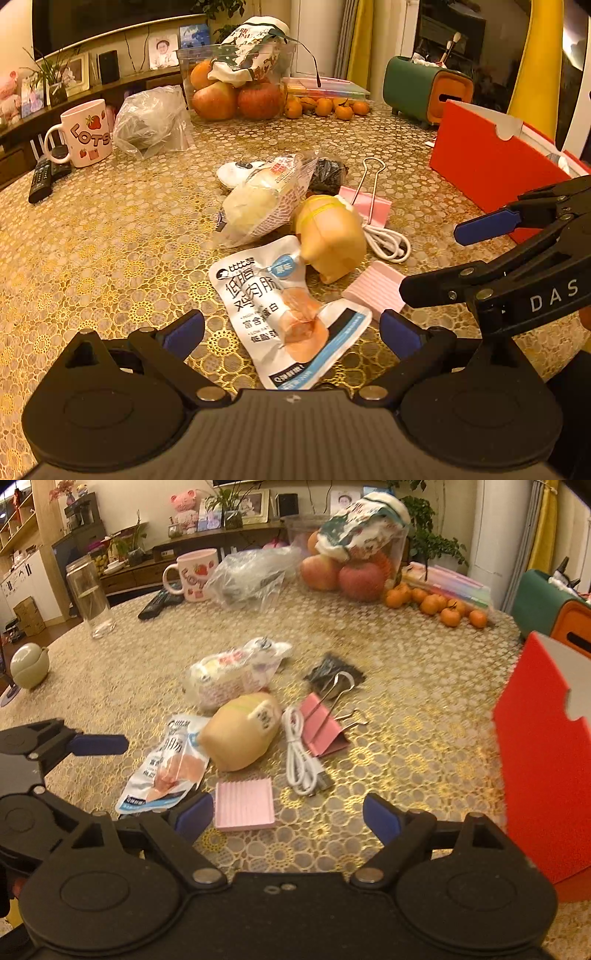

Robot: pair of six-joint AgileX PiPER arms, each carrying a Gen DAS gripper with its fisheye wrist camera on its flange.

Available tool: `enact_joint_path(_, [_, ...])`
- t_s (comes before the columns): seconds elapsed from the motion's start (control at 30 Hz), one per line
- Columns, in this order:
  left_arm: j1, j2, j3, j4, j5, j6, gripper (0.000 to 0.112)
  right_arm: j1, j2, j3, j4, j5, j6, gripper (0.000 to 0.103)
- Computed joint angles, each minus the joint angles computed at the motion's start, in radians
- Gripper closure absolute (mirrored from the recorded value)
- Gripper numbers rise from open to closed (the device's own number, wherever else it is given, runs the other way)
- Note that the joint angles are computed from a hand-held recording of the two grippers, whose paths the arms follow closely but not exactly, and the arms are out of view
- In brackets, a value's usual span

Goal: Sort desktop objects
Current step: 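Withdraw both tools from the box back over the table items, then grasp the white snack packet with the left tool while the right tool grasps the pink sticky notes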

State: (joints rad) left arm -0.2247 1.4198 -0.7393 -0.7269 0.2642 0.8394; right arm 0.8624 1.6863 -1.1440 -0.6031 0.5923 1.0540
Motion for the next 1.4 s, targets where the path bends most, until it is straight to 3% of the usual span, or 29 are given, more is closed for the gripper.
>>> enact_joint_path(0.27, [0.024, 0.022, 0.022, -0.223, -0.027, 0.267, 0.011, -0.012, 0.016, 0.002, 0.036, -0.026, -0.025, 0.016])
enact_joint_path(0.37, [0.006, 0.031, 0.028, -0.185, -0.066, 0.249, 0.011, -0.014, 0.029, -0.010, 0.051, -0.026, -0.043, 0.018])
enact_joint_path(0.53, [0.020, 0.052, 0.018, -0.190, -0.064, 0.248, 0.012, -0.016, 0.064, -0.044, 0.090, -0.022, -0.091, 0.021])
enact_joint_path(0.8, [0.039, 0.073, 0.011, -0.324, -0.068, 0.375, 0.012, -0.038, 0.088, -0.064, 0.150, -0.040, -0.115, 0.026])
enact_joint_path(1.0, [0.058, 0.073, 0.016, -0.466, -0.045, 0.541, 0.021, -0.038, 0.088, -0.062, 0.131, -0.046, -0.089, 0.034])
enact_joint_path(1.17, [0.063, 0.068, 0.019, -0.520, -0.042, 0.593, 0.037, -0.039, 0.084, -0.059, 0.118, -0.040, -0.084, 0.042])
enact_joint_path(1.4, [0.068, 0.073, 0.011, -0.511, -0.040, 0.590, 0.039, 0.007, 0.100, -0.070, 0.035, 0.005, -0.069, 0.044])
